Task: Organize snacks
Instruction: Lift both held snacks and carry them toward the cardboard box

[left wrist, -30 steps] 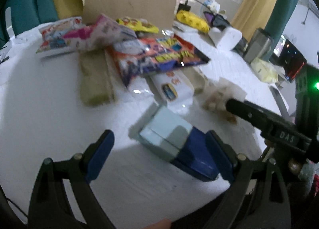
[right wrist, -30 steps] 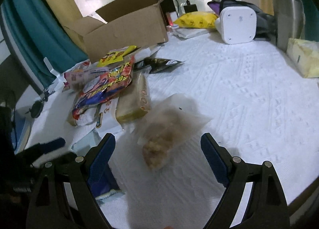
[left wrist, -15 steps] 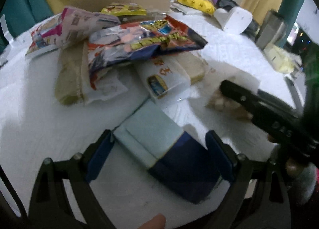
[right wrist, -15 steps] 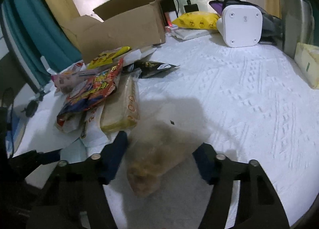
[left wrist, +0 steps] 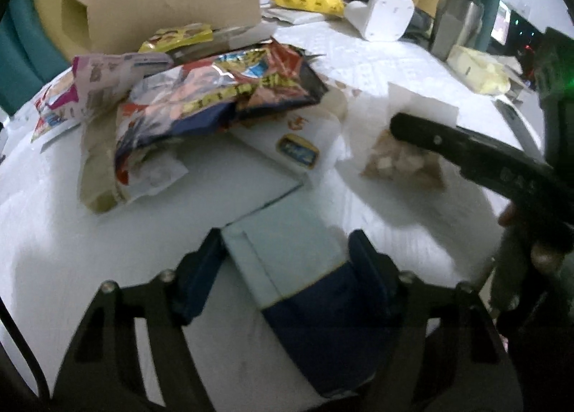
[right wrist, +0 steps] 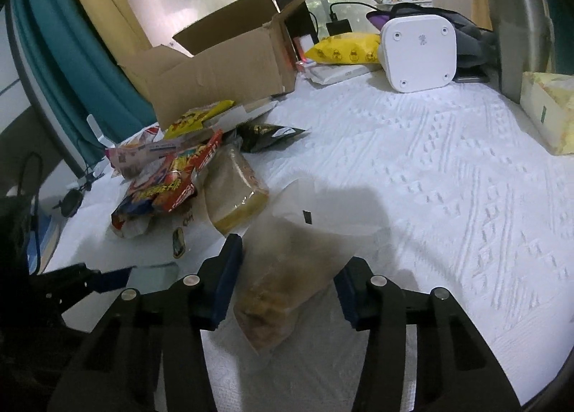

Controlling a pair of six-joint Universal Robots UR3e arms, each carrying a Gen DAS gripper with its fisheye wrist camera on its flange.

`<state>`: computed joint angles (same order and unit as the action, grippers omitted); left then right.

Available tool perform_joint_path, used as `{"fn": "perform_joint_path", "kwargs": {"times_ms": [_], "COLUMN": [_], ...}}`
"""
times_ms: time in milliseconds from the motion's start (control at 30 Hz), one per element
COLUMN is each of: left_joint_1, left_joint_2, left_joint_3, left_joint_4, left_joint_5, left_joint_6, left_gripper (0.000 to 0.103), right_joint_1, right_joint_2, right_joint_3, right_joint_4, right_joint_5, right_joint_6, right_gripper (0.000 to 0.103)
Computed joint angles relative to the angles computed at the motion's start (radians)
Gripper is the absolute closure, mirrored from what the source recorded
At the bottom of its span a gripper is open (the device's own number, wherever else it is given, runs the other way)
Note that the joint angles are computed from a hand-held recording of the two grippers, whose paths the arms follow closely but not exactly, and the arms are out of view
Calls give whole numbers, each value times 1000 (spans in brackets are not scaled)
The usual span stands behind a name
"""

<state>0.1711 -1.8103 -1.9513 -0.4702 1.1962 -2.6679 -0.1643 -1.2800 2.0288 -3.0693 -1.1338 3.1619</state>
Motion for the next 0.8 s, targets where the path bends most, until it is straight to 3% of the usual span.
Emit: {"fn": "perform_joint_path", "kwargs": {"times_ms": [200,467,800], "left_joint_1": [91,192,242], "left_joint_2": [102,138,63], "left_joint_3": [-81,-74,57], "left_joint_4": [47,-8,28], "left_joint_5": [-68,-172,-233], "left_joint_6": [29,62,24], "left_gripper": [40,41,45], "right_joint_1": [46,100,158], "right_joint_2": [-8,-1,44], "right_joint_3": [-44,-141,-314], "right_joint_4": [16,63,140], "right_joint_5": [-32,-63,-111], "right_joint_6": [6,4,3], "right_gripper": [59,64,65]}}
